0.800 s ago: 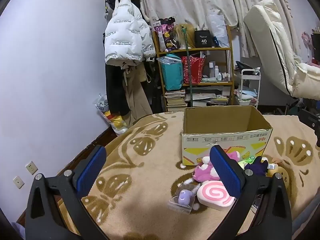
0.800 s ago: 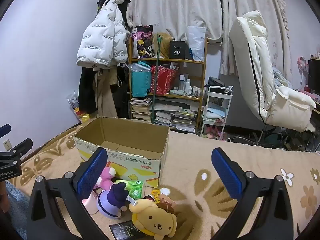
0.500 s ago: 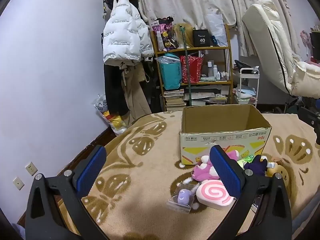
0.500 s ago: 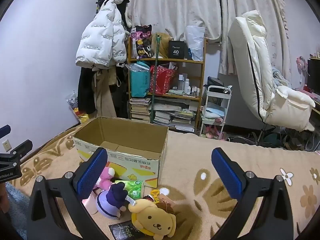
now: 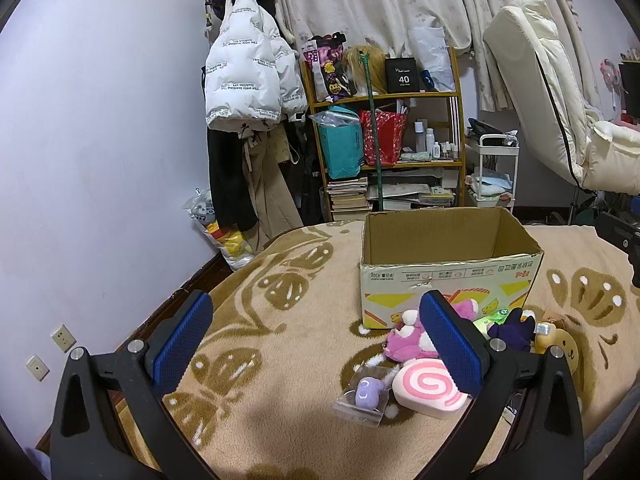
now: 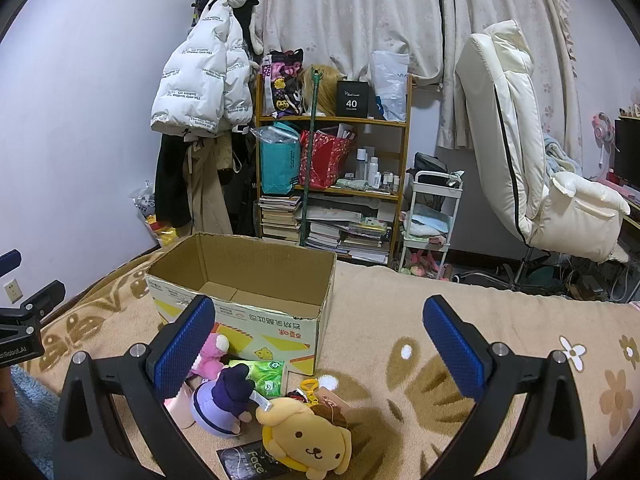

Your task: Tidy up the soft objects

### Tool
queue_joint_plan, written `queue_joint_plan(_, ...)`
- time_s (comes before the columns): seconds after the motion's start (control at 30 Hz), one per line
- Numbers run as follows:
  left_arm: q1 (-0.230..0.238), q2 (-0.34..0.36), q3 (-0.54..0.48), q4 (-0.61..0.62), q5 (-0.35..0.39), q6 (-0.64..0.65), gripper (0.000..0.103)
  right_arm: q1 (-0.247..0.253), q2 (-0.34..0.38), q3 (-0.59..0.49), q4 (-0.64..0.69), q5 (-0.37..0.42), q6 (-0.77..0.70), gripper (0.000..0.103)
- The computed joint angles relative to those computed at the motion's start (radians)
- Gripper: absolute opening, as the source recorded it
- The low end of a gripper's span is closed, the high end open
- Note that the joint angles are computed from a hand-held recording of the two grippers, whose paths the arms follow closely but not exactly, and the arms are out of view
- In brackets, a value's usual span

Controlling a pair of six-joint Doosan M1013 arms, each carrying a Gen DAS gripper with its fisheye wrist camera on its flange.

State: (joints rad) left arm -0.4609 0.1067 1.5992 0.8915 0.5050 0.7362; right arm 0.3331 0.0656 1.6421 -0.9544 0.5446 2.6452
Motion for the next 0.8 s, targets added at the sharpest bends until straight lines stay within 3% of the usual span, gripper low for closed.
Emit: queue_joint_plan(0.8, -0.008, 0.0, 0.005, 0.009, 0.005, -0.01, 0.102, -0.001, 0.002, -0.001, 0.007, 0.0, -0.005, 0.103)
